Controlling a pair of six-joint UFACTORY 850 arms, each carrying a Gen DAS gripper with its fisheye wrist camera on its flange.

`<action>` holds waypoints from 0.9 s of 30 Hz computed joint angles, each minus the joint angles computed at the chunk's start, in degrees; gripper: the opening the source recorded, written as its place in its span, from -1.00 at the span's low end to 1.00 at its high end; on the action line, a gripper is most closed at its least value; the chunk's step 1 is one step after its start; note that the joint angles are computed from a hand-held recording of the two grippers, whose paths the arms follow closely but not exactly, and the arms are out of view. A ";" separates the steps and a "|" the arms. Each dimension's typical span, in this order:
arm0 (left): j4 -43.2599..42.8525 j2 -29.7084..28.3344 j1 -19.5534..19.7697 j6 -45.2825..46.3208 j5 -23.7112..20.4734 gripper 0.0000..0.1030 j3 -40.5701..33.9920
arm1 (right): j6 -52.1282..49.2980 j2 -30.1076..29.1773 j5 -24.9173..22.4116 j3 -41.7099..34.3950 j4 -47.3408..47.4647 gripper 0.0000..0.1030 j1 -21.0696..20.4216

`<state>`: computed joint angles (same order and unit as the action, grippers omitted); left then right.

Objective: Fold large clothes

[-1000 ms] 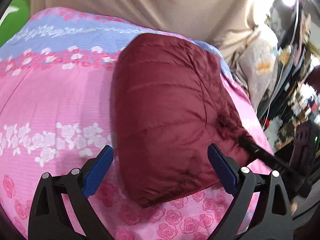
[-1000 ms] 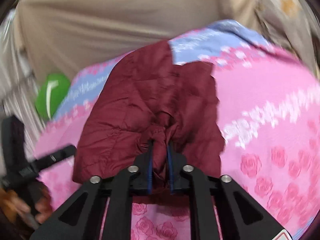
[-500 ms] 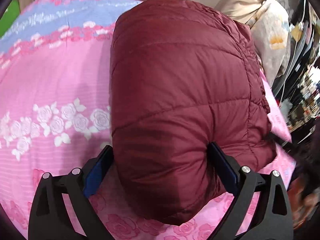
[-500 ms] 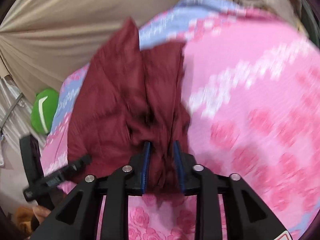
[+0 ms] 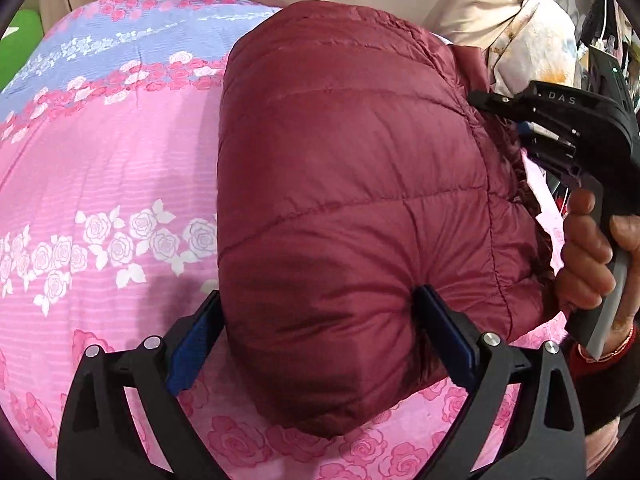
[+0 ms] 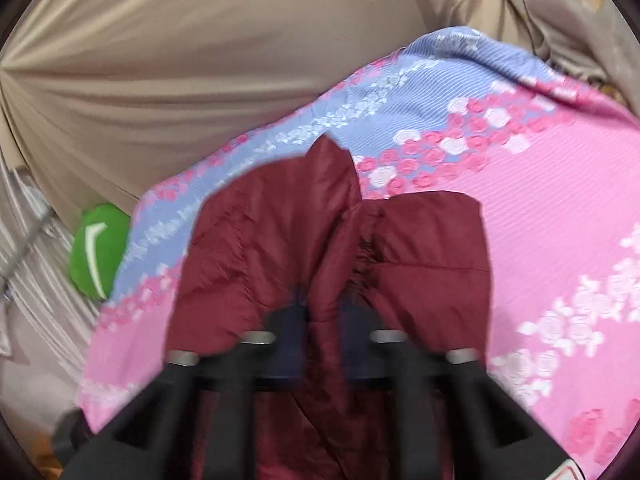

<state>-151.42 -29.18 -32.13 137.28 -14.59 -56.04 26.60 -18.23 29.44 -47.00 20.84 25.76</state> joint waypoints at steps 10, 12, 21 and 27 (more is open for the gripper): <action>2.87 -0.11 -0.45 -1.76 -1.97 0.78 0.07 | -12.74 -5.55 -0.91 -1.35 14.23 -0.93 0.30; 2.53 1.14 -0.39 -1.50 -1.84 0.71 0.46 | -18.67 -6.16 -2.17 -2.63 18.53 -0.92 0.56; -6.94 6.46 -0.28 6.73 -6.07 0.70 2.02 | -25.46 2.83 4.42 4.27 27.66 -0.68 4.78; -11.00 2.69 -3.44 13.38 -2.28 0.70 -2.85 | -31.44 5.47 2.32 6.55 30.32 -0.75 10.11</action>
